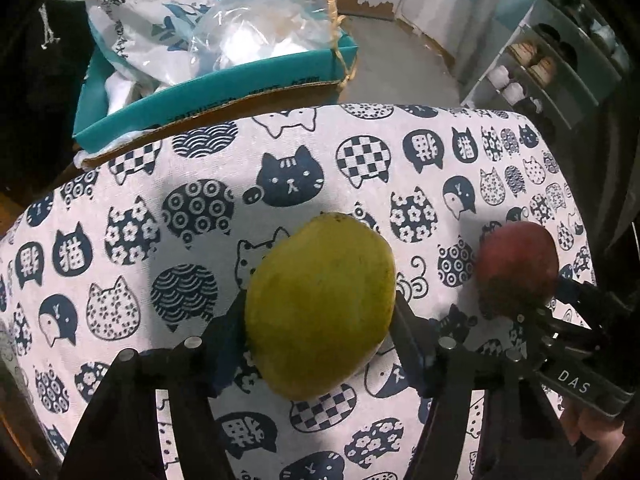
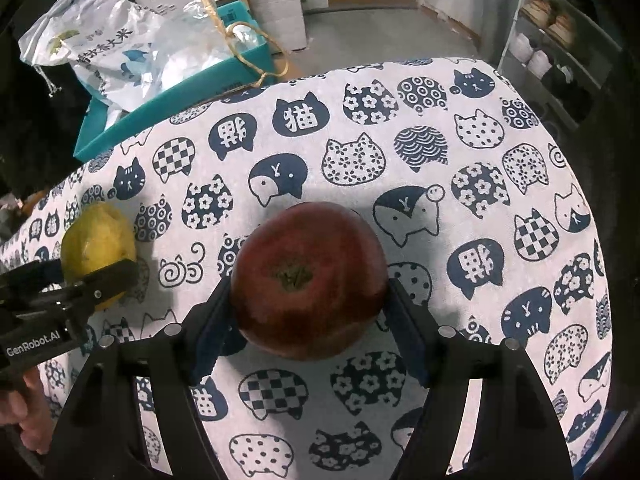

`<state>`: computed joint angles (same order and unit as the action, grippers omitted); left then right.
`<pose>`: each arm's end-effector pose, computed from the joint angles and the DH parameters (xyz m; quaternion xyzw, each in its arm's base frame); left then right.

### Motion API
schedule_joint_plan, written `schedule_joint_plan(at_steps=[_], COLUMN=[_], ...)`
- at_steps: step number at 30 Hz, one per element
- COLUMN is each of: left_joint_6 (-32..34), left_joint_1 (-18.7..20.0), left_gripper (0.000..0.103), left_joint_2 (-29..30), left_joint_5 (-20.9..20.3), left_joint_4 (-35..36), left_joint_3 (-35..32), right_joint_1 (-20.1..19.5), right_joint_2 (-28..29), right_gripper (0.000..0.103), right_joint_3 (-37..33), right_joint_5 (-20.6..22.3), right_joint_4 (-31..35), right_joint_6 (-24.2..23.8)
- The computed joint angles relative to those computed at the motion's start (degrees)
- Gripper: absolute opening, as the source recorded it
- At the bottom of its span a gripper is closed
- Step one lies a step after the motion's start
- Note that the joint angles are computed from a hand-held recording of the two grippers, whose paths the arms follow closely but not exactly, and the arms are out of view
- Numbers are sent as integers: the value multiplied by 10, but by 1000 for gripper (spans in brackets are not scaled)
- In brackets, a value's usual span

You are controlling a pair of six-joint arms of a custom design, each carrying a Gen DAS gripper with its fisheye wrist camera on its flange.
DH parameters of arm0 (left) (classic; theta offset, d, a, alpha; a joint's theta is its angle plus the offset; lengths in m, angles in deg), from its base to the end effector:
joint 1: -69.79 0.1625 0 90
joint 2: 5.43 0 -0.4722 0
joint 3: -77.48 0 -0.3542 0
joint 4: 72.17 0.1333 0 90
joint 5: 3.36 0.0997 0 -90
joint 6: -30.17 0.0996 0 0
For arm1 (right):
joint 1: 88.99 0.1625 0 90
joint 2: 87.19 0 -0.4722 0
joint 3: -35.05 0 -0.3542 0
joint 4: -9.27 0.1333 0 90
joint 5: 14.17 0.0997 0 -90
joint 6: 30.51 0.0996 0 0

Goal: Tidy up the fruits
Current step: 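Close the left tool on the yellow pear and lift it while the right tool holds the apple, then carry the pear in the left tool while the right tool carries the apple to the bowl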

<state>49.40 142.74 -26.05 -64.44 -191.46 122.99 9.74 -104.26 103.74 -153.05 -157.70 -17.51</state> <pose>-0.0814 -0.8843 0.1004 0.2921 0.9225 -0.0324 0.2502 0.1774 -0.7715 0.0069 -0.1238 -0.8842 0.2723 0.3588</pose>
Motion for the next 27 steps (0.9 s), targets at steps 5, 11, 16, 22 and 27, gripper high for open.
schedule_joint_plan(at_steps=[5, 11, 16, 22, 27], left_joint_6=[1, -1, 12, 14, 22], left_joint_1=[1, -1, -9, -14, -18], left_gripper=[67, 67, 67, 67, 67], left_joint_2=[-21, -60, -94, -134, -167], left_joint_5=[2, -5, -6, -11, -15], left_joint_4=[-33, -59, -85, -108, -135], left_joint_3=[37, 82, 123, 157, 184], right_joint_1=[8, 29, 49, 76, 96], right_joint_2=[-7, -11, -12, -14, -18], right_gripper=[73, 73, 73, 73, 73], right_joint_3=[16, 23, 23, 24, 25], right_joint_5=[-9, -27, -38, -48, -60], right_joint_4=[-15, -31, -42, -55, -69], right_joint_6=[0, -14, -28, -42, -58])
